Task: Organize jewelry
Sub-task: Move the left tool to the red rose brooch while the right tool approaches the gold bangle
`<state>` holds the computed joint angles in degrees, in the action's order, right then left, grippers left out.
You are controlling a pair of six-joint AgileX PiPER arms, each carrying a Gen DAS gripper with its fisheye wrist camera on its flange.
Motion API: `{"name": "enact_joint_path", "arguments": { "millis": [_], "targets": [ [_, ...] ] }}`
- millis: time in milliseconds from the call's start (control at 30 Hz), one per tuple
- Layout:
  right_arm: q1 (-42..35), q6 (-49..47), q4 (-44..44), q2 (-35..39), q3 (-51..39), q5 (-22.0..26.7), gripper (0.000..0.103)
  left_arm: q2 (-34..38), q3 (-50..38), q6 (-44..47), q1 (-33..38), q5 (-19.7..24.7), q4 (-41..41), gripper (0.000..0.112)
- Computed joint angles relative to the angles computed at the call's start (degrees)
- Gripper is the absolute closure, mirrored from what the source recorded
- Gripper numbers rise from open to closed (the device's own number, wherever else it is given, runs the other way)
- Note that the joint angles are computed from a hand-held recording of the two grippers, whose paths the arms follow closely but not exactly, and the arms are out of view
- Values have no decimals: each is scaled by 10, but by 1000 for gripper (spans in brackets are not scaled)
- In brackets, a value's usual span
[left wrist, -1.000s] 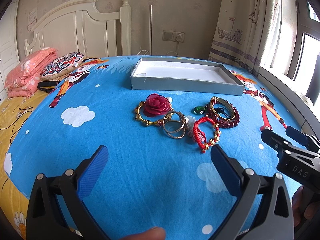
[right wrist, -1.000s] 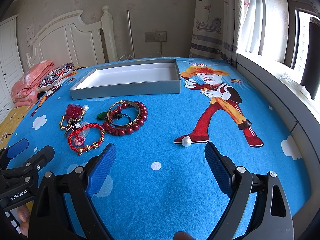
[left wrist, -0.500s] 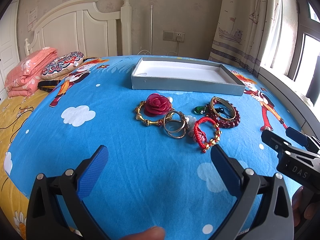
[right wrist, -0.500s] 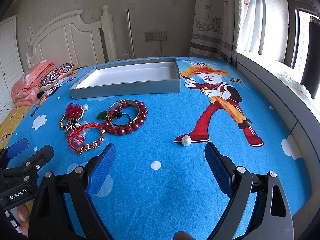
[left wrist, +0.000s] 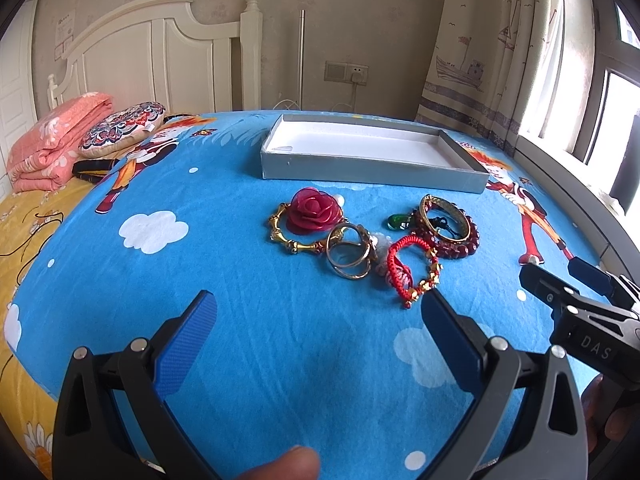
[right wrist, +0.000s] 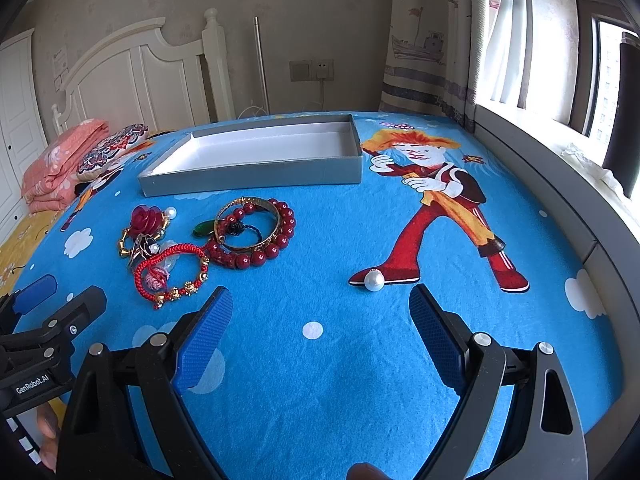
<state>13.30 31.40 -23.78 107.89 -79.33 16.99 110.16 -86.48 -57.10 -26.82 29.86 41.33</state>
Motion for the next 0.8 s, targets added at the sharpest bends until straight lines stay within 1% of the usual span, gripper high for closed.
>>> {"name": "enact_joint_path", "arguments": {
  "millis": [67,167,267,433,567,667,733,800],
  "targets": [
    [1,9,-9,-1,5,-4,19,0,0,0,0,-1,0,13],
    [2,0,-1,3,-8,4,19,-1,0,3,1,-5,-1,13],
    [0,-4,1,9,-10,0,19,2,-4,7,3,-6,-2,13],
    [0,-16,13,18,-29,13,19,9,-13,31,10,-13,-21,13],
    [-1,-44,37,27,-44,17,19,14,-17,59,20,-29,-52,13],
    [-1,-74,65,38,-61,23,19,22,-31,104,31,-25,-102,13],
    [-3,-109,101,46,-77,26,19,28,-43,146,43,-24,-148,13],
    [0,-109,97,58,-98,41,19,31,-48,153,49,-29,-147,13]
  ]
}}
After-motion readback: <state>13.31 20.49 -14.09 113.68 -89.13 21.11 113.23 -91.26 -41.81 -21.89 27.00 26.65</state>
